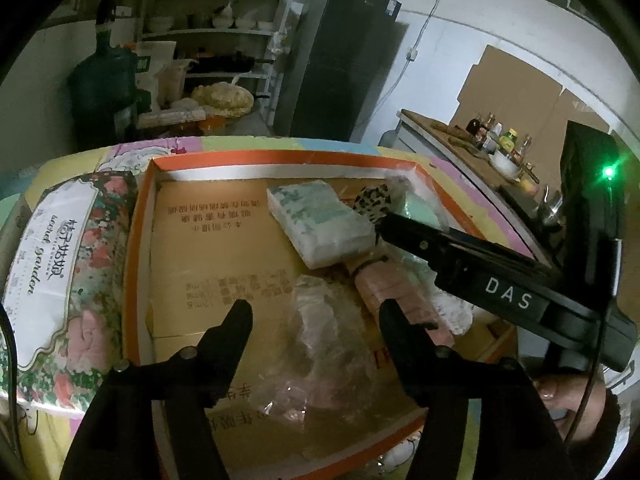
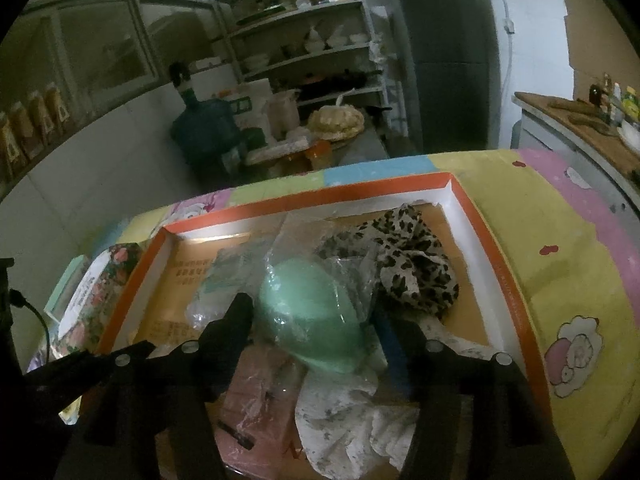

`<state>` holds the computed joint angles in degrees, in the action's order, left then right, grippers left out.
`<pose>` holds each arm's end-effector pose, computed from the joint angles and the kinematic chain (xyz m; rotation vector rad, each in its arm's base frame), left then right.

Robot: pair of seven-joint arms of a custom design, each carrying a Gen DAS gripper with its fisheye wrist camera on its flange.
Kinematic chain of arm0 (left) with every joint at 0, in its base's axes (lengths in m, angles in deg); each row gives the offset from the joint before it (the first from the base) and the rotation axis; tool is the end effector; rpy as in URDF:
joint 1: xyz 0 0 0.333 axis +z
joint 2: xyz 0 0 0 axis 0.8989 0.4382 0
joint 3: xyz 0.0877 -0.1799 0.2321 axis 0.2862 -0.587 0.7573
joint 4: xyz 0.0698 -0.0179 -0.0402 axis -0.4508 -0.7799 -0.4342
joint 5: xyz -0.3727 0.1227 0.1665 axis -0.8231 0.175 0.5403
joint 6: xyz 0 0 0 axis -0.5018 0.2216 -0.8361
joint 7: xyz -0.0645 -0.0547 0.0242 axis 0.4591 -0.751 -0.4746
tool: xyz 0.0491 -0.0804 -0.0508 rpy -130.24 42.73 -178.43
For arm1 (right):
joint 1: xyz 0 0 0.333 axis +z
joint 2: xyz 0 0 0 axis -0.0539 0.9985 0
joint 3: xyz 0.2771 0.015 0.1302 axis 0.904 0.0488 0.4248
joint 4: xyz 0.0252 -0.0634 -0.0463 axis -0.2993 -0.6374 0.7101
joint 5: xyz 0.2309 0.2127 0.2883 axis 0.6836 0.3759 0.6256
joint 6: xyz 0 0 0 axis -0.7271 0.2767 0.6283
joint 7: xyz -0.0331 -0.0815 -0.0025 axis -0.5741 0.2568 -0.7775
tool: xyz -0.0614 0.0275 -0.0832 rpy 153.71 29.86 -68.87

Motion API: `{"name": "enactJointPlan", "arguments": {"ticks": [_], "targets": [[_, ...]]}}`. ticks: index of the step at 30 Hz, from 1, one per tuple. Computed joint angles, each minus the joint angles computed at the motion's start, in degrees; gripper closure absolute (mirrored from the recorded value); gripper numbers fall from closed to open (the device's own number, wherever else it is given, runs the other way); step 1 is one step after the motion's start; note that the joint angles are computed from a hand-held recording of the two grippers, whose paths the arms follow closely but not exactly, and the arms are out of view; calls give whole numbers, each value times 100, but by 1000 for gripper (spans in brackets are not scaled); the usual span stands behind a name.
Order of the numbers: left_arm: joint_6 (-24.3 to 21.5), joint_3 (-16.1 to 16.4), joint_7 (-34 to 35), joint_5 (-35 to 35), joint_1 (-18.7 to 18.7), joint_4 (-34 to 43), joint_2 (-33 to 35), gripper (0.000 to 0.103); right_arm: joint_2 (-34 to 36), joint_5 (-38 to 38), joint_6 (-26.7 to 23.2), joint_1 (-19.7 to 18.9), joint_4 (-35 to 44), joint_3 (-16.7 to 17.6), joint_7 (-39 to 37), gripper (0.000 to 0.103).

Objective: Organize soft objects
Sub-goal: 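Open both tools to drop the items into the tray, then move both tools back over the items on the bed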

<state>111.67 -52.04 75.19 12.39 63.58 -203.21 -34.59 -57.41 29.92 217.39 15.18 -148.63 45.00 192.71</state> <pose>0.6247 -0.0953 0.4063 -1.5404 2.3120 -1.1101 0.6015 0.1703 0.4026 -1.5093 1.8052 -0.5274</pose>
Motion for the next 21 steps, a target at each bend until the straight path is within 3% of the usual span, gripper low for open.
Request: {"name": "enactJointPlan", "arguments": {"ticks": [7,12,16,21], "targets": [[97,-7,212,-246,-39,-117,-136,29,-77,-1138,210,296,-8,-490,1173,35],[186,28,414,-437,-93,-186,-244,25,-161,-2781,334,512,99,-889,2824,34],[187,72,554,-593,-122,-257,-358,25,-276,-3960,280,484,197,-905,3963,34],[240,132,762,-837,-209,-422,-571,25,-458,-4984,122,280,244,-639,4897,34]]}}
